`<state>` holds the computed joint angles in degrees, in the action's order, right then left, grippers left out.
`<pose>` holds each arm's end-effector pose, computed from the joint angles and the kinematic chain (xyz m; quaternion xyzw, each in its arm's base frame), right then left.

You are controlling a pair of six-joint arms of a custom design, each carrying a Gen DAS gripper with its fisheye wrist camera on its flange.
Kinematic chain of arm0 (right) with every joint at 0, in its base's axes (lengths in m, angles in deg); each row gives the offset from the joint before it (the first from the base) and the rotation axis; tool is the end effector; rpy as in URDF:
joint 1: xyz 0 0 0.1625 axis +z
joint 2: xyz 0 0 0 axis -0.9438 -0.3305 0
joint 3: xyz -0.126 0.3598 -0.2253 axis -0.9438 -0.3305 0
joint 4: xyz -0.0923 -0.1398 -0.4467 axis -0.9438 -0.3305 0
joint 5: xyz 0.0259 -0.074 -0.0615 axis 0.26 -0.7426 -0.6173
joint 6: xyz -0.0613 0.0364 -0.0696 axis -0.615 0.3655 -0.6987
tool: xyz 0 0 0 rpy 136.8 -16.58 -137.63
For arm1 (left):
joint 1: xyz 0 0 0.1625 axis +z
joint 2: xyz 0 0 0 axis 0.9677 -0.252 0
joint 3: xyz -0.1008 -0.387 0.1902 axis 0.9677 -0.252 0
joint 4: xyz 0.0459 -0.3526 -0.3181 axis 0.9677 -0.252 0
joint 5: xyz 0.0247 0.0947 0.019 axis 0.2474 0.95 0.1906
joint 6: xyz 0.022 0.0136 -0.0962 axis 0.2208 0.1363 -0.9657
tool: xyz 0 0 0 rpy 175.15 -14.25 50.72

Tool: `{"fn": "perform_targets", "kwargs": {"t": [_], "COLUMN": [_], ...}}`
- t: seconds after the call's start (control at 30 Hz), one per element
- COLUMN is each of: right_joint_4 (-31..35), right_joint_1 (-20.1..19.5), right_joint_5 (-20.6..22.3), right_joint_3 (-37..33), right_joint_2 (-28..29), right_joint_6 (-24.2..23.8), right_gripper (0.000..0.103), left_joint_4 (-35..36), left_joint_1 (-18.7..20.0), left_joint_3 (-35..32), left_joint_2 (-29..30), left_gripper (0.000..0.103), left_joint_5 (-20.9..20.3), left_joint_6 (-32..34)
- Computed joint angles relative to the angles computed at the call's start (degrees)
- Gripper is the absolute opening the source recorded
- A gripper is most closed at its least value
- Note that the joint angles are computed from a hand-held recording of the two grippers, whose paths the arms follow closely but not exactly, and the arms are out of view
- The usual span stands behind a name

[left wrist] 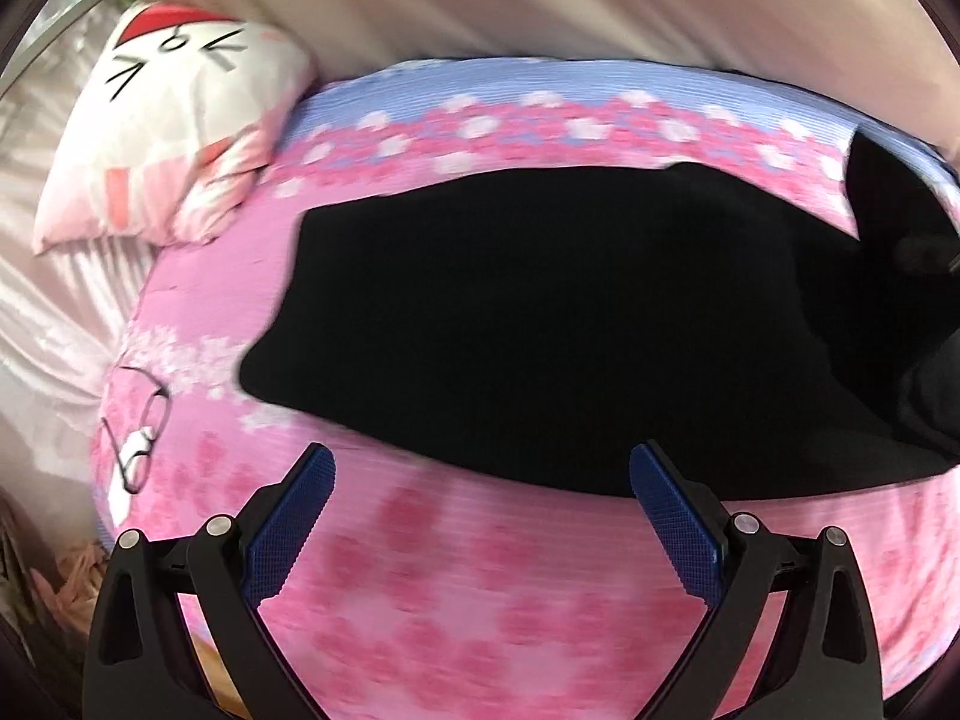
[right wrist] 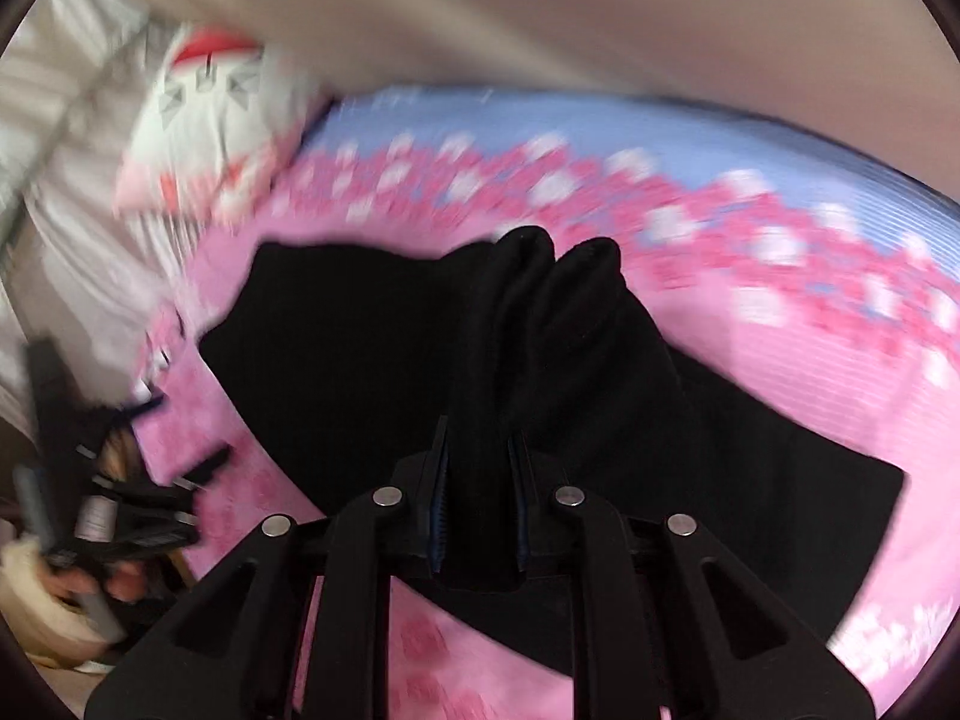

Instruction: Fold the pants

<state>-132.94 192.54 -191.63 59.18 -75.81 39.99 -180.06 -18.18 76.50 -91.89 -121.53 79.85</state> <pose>0.2982 -0.3464 -0.0436 -0.0330 -0.9402 0.2321 0.2469 0.0101 -0.3676 0.2782 0.3487 0.8432 -0.1011 0.3964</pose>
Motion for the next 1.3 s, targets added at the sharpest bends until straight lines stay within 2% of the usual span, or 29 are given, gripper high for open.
{"fn": "perform_targets", "kwargs": {"t": [0.1,0.2,0.23,0.27,0.3,0.4,0.43,0.47,0.57,0.67,0.73,0.9,1.07,1.17,1.3], "right_joint_4": [5.6,4.9,4.9,5.5,7.7,18.2,20.1,20.6,17.1,18.8,19.7,24.8,29.8,33.8,37.0], "right_joint_1": [-1.7,-1.8,-1.4,-1.2,-0.2,5.6,7.1,8.6,10.5,8.8,7.3,6.2,5.8,5.5,5.3], "right_joint_5": [0.3,-1.8,-2.4,-2.0,-2.6,-10.5,-12.4,-13.7,-12.9,-9.7,-7.7,-6.5,-5.6,-6.0,-9.3], "right_joint_3": [-5.6,-7.5,-7.6,-7.8,-8.4,-11.7,-13.2,-14.3,-20.7,-31.1,-36.7,-48.4,-55.6,-59.9,-62.6], "right_joint_2": [5.8,9.1,9.3,9.1,8.7,7.3,7.4,7.3,11.1,19.0,23.5,31.9,37.1,40.0,42.8], "right_joint_6": [-0.2,1.1,1.6,2.3,3.7,8.9,9.5,9.2,1.6,-6.0,-8.7,-12.1,-14.0,-14.1,-13.6], "right_gripper": [0.016,0.021,0.026,0.04,0.045,0.063,0.073,0.076,0.079,0.079,0.079,0.079,0.079,0.079,0.081], "left_joint_4": [-5.7,-9.9,-11.2,-12.2,-13.4,-15.8,-15.9,-16.3,-16.3,-15.0,-15.4,-14.7,-15.6,-16.9,-17.7], "left_joint_1": [5.1,8.5,9.8,10.8,11.8,14.4,15.2,16.0,18.4,20.3,21.1,23.4,26.5,28.4,30.2], "left_joint_3": [-2.6,-4.6,-5.4,-6.2,-6.8,-8.8,-9.6,-10.5,-13.2,-15.7,-16.8,-19.6,-21.6,-22.3,-23.0], "left_joint_2": [3.2,6.0,7.1,8.1,9.2,12.5,13.3,14.1,15.5,16.2,16.6,17.2,17.8,18.2,18.6], "left_gripper": [0.098,0.098,0.098,0.098,0.098,0.098,0.098,0.098,0.098,0.098,0.098,0.098,0.098,0.098,0.098], "left_joint_5": [0.0,-0.5,-1.0,-1.5,-1.7,-2.1,-2.2,-2.4,-3.2,-3.4,-2.6,0.1,2.8,3.3,3.3], "left_joint_6": [6.6,10.9,12.4,13.7,15.0,16.7,16.5,16.4,15.8,15.6,16.2,17.1,17.7,19.1,20.1]}}
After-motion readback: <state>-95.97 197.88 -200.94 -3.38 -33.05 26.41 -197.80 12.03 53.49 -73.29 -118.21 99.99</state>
